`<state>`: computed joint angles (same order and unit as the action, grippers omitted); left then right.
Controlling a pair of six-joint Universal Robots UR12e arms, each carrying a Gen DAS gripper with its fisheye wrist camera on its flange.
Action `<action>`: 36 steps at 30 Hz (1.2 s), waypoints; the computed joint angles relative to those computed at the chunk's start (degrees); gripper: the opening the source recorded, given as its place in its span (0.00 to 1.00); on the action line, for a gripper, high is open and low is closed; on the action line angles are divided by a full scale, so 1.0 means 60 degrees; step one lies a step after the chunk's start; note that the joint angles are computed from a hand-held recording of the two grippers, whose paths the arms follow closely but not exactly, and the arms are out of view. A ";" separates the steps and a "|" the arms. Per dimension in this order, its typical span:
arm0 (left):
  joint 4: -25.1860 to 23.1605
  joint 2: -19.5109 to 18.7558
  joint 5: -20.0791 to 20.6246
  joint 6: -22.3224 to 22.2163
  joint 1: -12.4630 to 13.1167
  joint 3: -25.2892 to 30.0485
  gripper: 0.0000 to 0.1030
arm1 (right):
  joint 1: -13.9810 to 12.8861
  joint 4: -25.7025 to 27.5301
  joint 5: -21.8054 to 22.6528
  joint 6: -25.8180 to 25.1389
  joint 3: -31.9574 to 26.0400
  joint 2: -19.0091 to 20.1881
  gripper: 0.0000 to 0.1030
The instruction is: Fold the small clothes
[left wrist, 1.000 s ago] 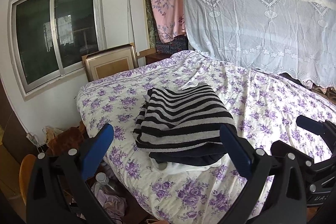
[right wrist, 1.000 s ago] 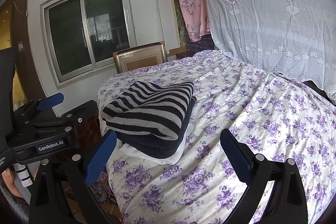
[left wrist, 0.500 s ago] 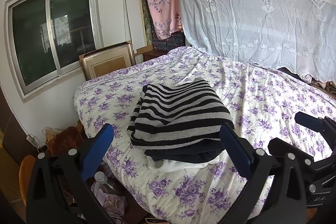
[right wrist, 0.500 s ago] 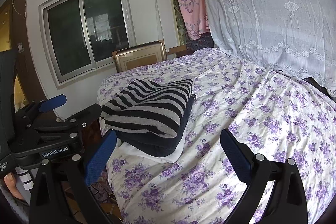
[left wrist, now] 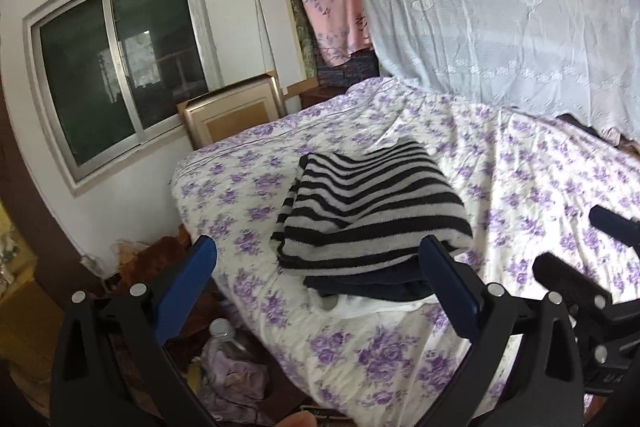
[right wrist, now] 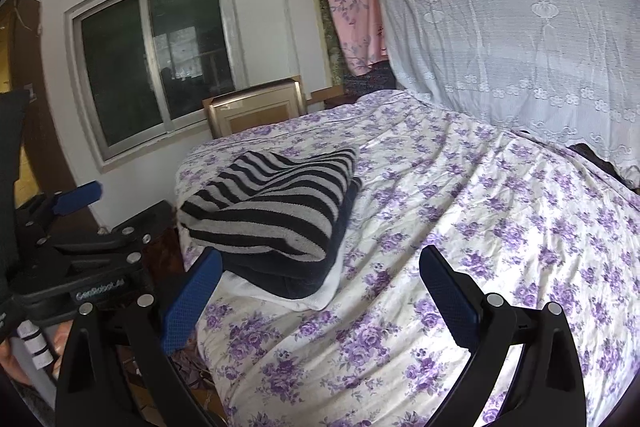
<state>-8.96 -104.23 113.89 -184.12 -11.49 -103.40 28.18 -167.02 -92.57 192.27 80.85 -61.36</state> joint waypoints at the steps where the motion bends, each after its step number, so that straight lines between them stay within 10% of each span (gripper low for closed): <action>1: -0.0155 0.0037 -0.0066 -0.0052 0.0001 0.0005 0.96 | 0.0023 0.0052 -0.0134 0.0055 -0.0029 0.0009 0.97; 36: -0.0583 0.0399 -0.0566 -0.1064 0.0300 -0.0195 0.96 | 0.0187 0.0855 -0.0079 0.0421 -0.0367 0.0024 0.97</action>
